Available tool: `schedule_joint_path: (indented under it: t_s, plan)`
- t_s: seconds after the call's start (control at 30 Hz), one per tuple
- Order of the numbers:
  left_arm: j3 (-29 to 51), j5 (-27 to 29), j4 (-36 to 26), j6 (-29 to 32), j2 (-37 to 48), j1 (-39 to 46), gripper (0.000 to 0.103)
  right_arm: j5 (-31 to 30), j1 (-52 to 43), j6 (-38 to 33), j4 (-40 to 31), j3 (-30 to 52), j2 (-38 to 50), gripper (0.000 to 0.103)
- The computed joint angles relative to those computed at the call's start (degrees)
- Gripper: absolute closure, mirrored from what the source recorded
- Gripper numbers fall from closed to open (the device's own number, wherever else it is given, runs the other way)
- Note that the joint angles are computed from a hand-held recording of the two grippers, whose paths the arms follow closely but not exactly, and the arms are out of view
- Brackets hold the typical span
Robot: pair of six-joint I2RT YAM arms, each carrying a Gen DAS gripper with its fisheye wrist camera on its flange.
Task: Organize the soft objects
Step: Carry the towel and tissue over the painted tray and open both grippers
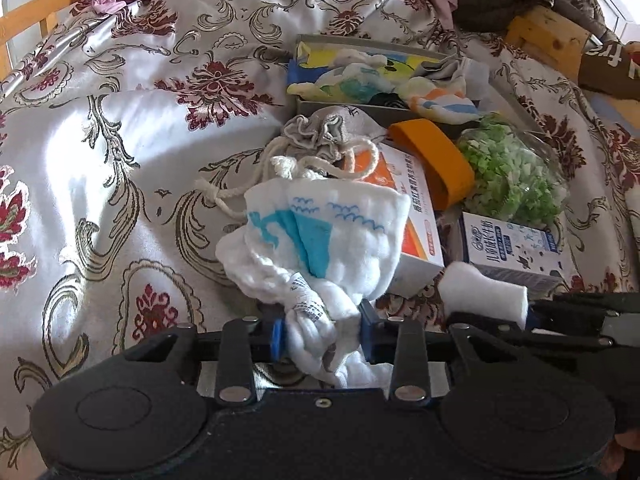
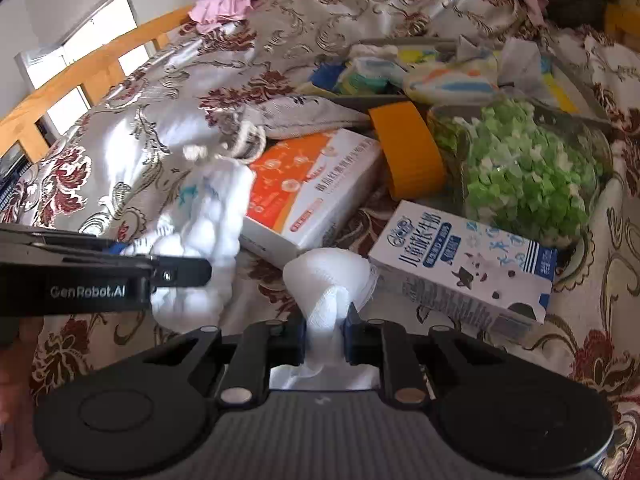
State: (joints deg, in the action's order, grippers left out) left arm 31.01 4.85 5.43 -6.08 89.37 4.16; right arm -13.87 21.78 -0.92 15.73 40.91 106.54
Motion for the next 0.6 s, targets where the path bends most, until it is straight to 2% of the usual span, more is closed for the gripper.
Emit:
schedule_joint_path:
  t_s: [0.13,0.27,0.47,0.6]
  plan:
    - [-1.94,3.50,-0.95,-0.48,-3.04,1.39,0.069,-0.08,0.25,-0.35,3.29,-2.27,-1.84,0.084]
    - [-5.04,5.71,0.66,-0.56,-7.02,1.66,0.070,0.63,-0.03,-0.05,7.82,-5.08,-4.03,0.084]
    - [-9.94,1.03,5.49,-0.14,-12.33,-1.61,0.071,2.34,0.02,-0.33,16.22,-9.26,-6.60,0.084]
    - [-14.93,1.54,11.93,0.68,-17.49,-2.94,0.071,3.52,0.57,-0.59,22.06,-11.68,-7.72,0.084]
